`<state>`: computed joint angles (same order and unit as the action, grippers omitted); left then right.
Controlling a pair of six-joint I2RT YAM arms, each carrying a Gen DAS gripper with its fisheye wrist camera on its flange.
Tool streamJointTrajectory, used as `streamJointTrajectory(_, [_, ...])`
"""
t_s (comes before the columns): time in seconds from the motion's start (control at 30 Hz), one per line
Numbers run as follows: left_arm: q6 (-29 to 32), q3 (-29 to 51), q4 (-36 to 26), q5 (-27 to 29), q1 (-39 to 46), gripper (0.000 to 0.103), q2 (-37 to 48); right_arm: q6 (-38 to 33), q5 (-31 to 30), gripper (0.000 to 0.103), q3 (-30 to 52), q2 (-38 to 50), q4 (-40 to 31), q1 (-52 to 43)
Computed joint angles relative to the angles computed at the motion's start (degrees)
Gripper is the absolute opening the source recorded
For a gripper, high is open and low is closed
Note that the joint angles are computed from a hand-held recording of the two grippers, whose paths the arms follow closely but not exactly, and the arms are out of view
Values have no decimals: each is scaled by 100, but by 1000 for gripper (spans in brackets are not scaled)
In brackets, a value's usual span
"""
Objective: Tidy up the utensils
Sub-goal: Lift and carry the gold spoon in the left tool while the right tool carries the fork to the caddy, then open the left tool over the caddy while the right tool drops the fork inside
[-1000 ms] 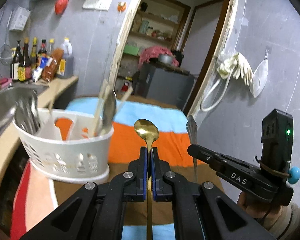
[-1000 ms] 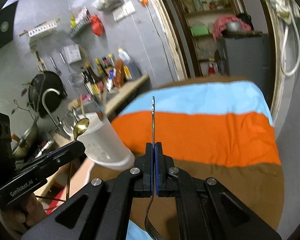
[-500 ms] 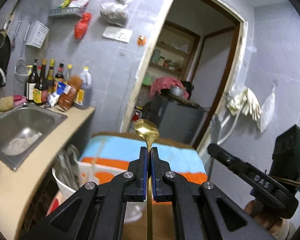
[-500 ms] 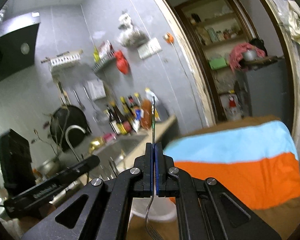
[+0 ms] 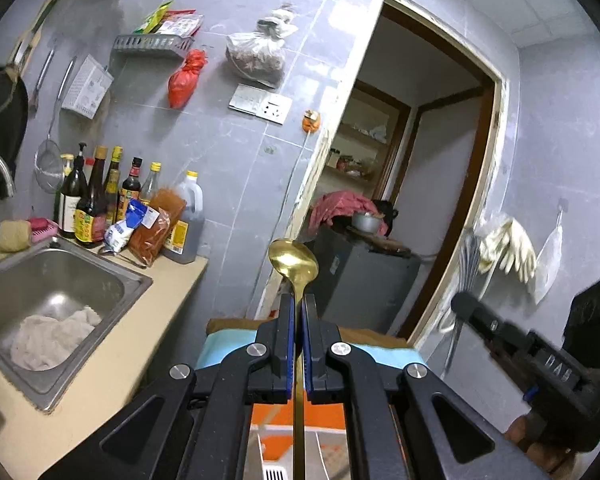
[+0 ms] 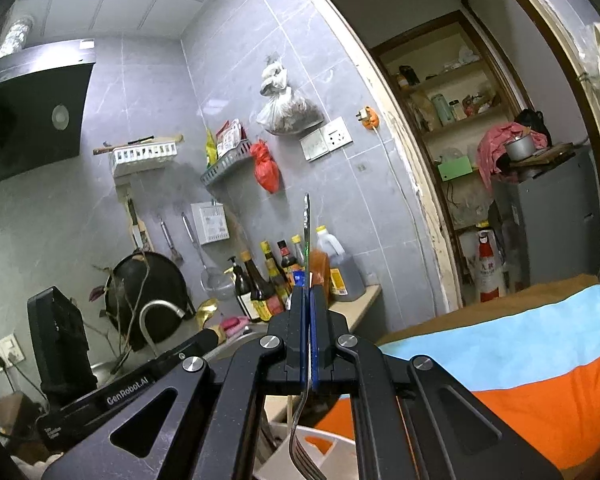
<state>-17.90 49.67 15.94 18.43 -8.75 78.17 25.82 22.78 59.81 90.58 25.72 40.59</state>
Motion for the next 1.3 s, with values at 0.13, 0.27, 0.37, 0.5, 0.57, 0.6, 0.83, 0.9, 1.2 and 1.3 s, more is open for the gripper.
streamJointTrajectory(0.13, [-430,138,502,495,312,4,533,214,15,2,135,381,146,-76])
streamJointTrajectory(0.27, [-743,39,999,811,434,4,917,367,101,2,123,600,175,-75])
streamJointTrajectory(0.37, [-868,-111,1302,955,475,4,1088,410,150,2,102,721,166,-30])
streamJointTrajectory(0.5, [-935,-281,1596,979,472,4,1242,417,190,2,69,836,157,5])
streamJointTrajectory(0.57, [-901,-309,1647,968,459,4,1265,439,220,2,13,888,240,23])
streamJointTrajectory(0.6, [-860,-338,1691,936,447,4,1284,444,237,2,40,919,232,33])
streamJointTrajectory(0.83, [-420,-604,2047,666,273,4,1340,295,513,2,33,1059,250,131])
streamJointTrajectory(0.9, [-321,-674,2086,564,211,4,1324,225,550,2,65,1058,213,155])
streamJointTrajectory(1.2, [41,-935,2178,144,-29,4,1154,448,945,2,-132,912,171,277])
streamJointTrajectory(1.3, [232,-1032,2094,10,-101,4,1059,456,1010,2,-131,950,161,289])
